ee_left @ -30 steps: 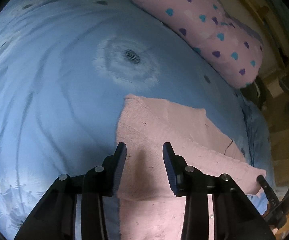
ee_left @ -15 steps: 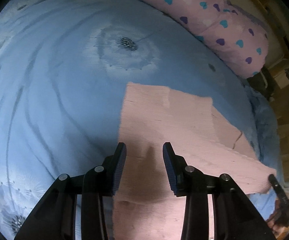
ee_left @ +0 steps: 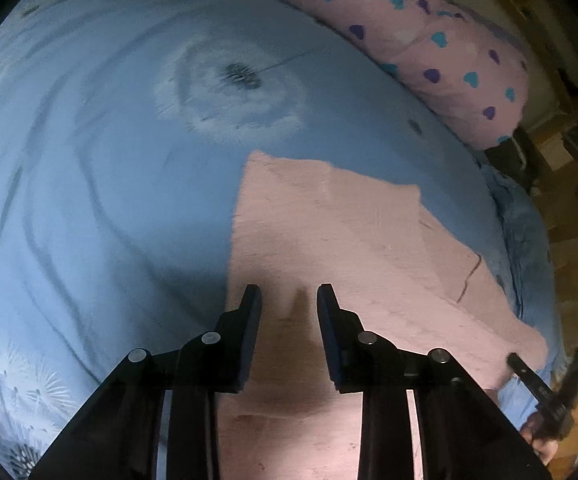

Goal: Fold small clothes

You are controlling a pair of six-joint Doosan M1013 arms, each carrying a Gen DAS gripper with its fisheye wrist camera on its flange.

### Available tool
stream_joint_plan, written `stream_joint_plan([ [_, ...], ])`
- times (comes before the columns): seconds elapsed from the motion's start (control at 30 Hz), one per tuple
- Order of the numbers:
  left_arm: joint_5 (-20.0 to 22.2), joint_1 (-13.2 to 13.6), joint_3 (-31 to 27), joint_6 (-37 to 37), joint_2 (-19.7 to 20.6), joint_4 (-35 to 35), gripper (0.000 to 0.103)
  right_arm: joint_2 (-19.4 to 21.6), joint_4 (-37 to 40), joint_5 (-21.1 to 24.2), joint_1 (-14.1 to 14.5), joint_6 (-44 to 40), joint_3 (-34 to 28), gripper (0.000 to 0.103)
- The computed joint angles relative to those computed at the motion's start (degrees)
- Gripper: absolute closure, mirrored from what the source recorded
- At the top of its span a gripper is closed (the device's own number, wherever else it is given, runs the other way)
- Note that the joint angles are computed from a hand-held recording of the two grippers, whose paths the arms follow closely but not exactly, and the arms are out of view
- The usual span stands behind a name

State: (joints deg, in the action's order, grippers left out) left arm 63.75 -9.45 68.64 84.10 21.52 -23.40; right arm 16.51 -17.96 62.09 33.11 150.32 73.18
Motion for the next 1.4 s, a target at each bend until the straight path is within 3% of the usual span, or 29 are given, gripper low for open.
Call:
stream_joint_plan([
  [0.23, 1.26, -1.49, -0.76, -0.34, 0.34, 2.78, 0.094, 1.14, 1.12, 3.72, -1.01, -0.43, 0.62, 0.09],
  [0.27, 1.44, -1.71, -0.87, -1.04, 0.48, 3.58, 0.094, 1.3, 1.17, 5.01, -1.19, 0.05, 0.61, 0.082],
  [0.33, 0.85, -2.06, -0.64, -1.7, 0.38, 5.01, 0.094, 0.19, 2.24, 3.29, -1.84, 1.24, 2.17, 0.076],
  [0.47, 0.07, -2.82, -0.18, -3.08, 0.14, 7.12, 0.094, -2.83, 2.22, 0.5, -3.37, 3.99, 5.03, 0.076],
  [0.57, -0.09, -2.93, -0.08, -2.88, 0.02, 5.76, 0.094, -6.51, -0.91, -1.16, -4.81, 8.76, 8.97, 0.075],
  [0.67, -0.83, -3.22, 0.49, -2.61, -0.53, 4.12, 0.094, -12.82, -4.81, -6.76, -7.62, 14.76, 16.29, 0.075],
  [0.73, -1.55, -3.56, 1.07, -1.61, -1.11, 2.7, 0.094, -17.79, -10.9, -7.92, -9.47, 23.32, 21.48, 0.075],
  [0.8, -3.23, -3.85, 2.46, 0.31, -2.2, 0.33, 0.094, -23.21, -16.15, -6.08, -11.31, 35.98, 26.91, 0.075],
  [0.9, -5.65, -4.02, 4.68, 2.4, -3.75, -4.29, 0.094, -30.19, -21.39, -4.11, -12.9, 54.12, 34.58, 0.066],
  [0.97, -6.25, -4.11, 5.36, 4.2, -4.1, -8.03, 0.094, -35.12, -25.67, -8.43, -14.08, 69.09, 40.75, 0.061],
  [1.07, -6.91, -5.18, 5.55, 6.14, -4.07, -10.77, 0.094, -40.68, -35.18, -22.85, -17.8, 91.59, 49.45, 0.059],
  [1.1, -6.99, -5.55, 5.6, 6.53, -4.01, -10.88, 0.094, -41.14, -40.29, -25.18, -18.12, 99.09, 51.14, 0.059],
  [1.17, -7.03, -6.38, 5.85, 7.49, -3.94, -10.57, 0.094, -39.7, -48.75, -21.61, -16.6, 108.39, 51.55, 0.059],
  [1.33, -4.97, -7.88, 6.13, 10.54, -3.53, -7.82, 0.094, -36.44, -45.94, -27.06, -22.02, 97.32, 48.79, 0.06],
  [1.4, -3.63, -8.32, 5.7, 10.78, -3.03, -7.17, 0.094, -35.09, -42.85, -28.52, -24.33, 91.29, 47.53, 0.067],
])
